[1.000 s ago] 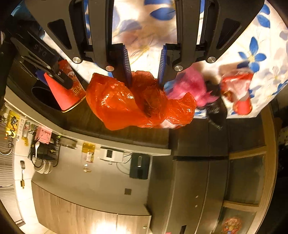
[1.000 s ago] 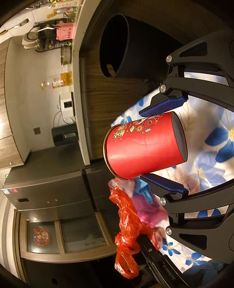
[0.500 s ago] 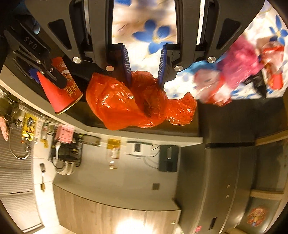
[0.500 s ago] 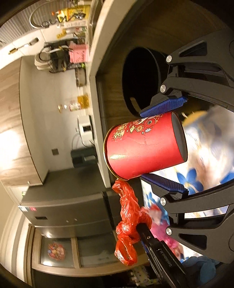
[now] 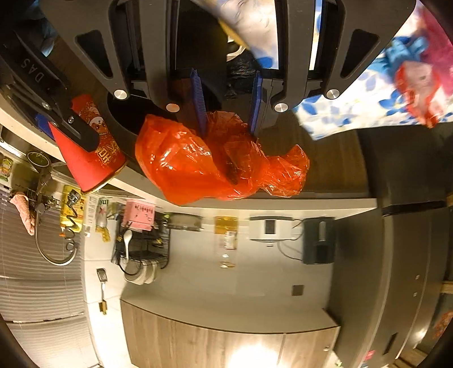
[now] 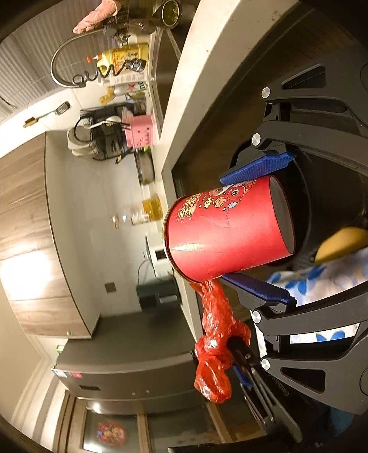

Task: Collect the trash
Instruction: 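Carry the cup and bag over the black bin and open both tools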

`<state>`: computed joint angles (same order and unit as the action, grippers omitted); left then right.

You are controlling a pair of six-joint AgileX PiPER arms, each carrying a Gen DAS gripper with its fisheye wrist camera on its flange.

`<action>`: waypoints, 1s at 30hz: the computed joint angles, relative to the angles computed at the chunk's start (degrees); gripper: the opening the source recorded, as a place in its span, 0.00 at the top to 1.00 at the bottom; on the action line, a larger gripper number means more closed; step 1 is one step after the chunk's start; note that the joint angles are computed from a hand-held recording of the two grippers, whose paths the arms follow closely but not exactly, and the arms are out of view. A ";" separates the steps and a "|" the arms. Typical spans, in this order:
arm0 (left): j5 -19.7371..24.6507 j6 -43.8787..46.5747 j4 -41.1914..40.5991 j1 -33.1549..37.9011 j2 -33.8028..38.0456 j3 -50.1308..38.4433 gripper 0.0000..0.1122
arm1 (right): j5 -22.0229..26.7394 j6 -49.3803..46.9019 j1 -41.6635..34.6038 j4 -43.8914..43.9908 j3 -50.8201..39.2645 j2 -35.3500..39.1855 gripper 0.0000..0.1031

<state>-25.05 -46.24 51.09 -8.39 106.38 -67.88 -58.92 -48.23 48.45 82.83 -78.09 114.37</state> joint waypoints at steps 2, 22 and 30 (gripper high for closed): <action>0.56 -1.67 1.72 -1.22 1.93 -2.36 0.75 | 0.39 -0.32 -0.94 -0.04 -0.14 -0.01 0.38; 3.60 -15.39 15.79 -5.79 12.20 -15.79 0.72 | 4.97 0.95 -7.48 -2.37 -1.07 1.33 0.37; 3.57 -17.72 19.32 -6.51 15.12 -19.09 0.55 | 6.89 0.75 -8.83 -1.69 -3.13 3.29 0.35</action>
